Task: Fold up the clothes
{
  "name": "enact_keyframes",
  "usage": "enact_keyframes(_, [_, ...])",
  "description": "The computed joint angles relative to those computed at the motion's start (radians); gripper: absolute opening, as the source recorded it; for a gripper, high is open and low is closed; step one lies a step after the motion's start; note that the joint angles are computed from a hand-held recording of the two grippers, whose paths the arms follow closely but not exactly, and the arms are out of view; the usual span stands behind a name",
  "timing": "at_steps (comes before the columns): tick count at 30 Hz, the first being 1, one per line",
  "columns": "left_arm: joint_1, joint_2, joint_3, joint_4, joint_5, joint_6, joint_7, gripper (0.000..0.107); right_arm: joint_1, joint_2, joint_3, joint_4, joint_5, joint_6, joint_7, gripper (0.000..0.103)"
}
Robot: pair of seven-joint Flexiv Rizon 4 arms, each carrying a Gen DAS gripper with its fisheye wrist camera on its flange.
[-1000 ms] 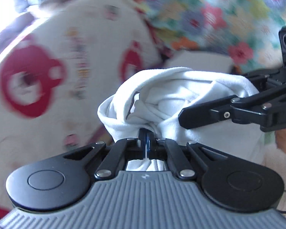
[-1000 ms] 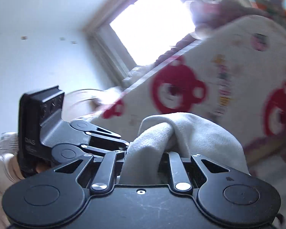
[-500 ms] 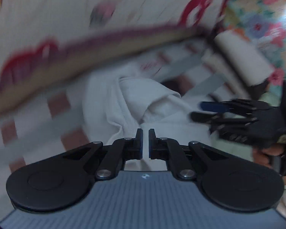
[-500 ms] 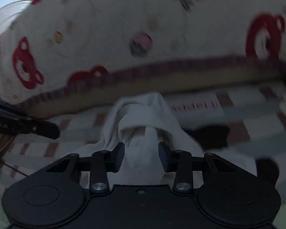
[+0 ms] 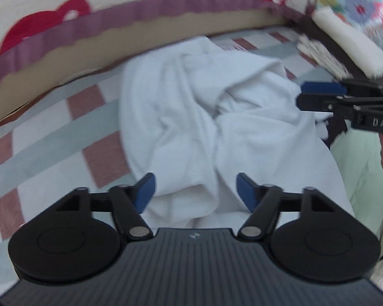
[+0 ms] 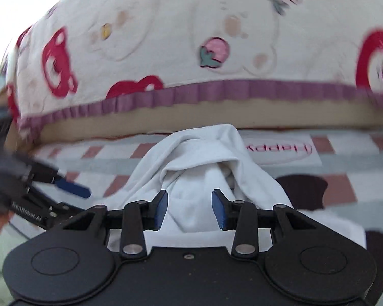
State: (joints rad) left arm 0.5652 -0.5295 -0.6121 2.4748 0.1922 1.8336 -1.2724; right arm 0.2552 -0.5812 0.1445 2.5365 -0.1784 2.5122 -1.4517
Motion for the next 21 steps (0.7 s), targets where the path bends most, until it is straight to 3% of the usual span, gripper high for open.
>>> enact_keyframes(2, [-0.095, -0.011, 0.078, -0.048, -0.017, -0.031, -0.04, 0.081, 0.086, -0.004, -0.03, -0.006, 0.113, 0.014, -0.074, 0.044])
enact_keyframes(5, [-0.059, -0.104, 0.03, -0.085, -0.069, -0.033, -0.029, 0.081, 0.139, -0.021, -0.045, -0.018, 0.203, 0.051, -0.131, 0.045])
enact_keyframes(8, [-0.07, -0.136, 0.065, -0.086, -0.051, 0.044, -0.044, 0.047, 0.159, -0.036, -0.05, -0.023, 0.26, 0.093, -0.162, 0.045])
enact_keyframes(9, [-0.05, -0.14, 0.055, -0.074, -0.028, 0.076, -0.052, 0.029, 0.158, -0.044, -0.049, -0.023, 0.268, 0.116, -0.17, 0.045])
enact_keyframes(10, [-0.016, -0.146, 0.032, -0.059, 0.005, 0.109, -0.063, 0.023, 0.143, -0.048, -0.045, -0.019, 0.247, 0.132, -0.173, 0.045])
enact_keyframes(11, [0.013, -0.155, 0.015, -0.044, 0.042, 0.164, -0.08, 0.023, 0.135, -0.038, -0.048, -0.014, 0.232, 0.111, -0.173, 0.045])
enact_keyframes(14, [0.075, -0.188, -0.002, -0.012, 0.153, 0.364, -0.143, 0.023, 0.105, 0.056, -0.046, -0.015, 0.206, -0.133, -0.079, 0.045])
enact_keyframes(15, [0.08, -0.175, 0.003, -0.006, 0.161, 0.387, -0.169, 0.02, 0.072, 0.059, -0.031, -0.017, 0.178, -0.149, -0.047, 0.045])
enact_keyframes(16, [0.085, -0.161, 0.007, -0.001, 0.169, 0.409, -0.195, 0.011, 0.04, 0.062, -0.018, -0.02, 0.147, -0.164, -0.012, 0.045])
enact_keyframes(18, [0.091, -0.131, 0.019, 0.006, 0.185, 0.437, -0.238, 0.009, -0.017, 0.065, 0.003, -0.024, 0.091, -0.185, 0.052, 0.045])
enact_keyframes(21, [0.117, -0.086, 0.014, -0.004, 0.245, 0.367, -0.256, 0.008, -0.007, 0.055, -0.005, -0.024, 0.107, -0.147, 0.073, 0.045])
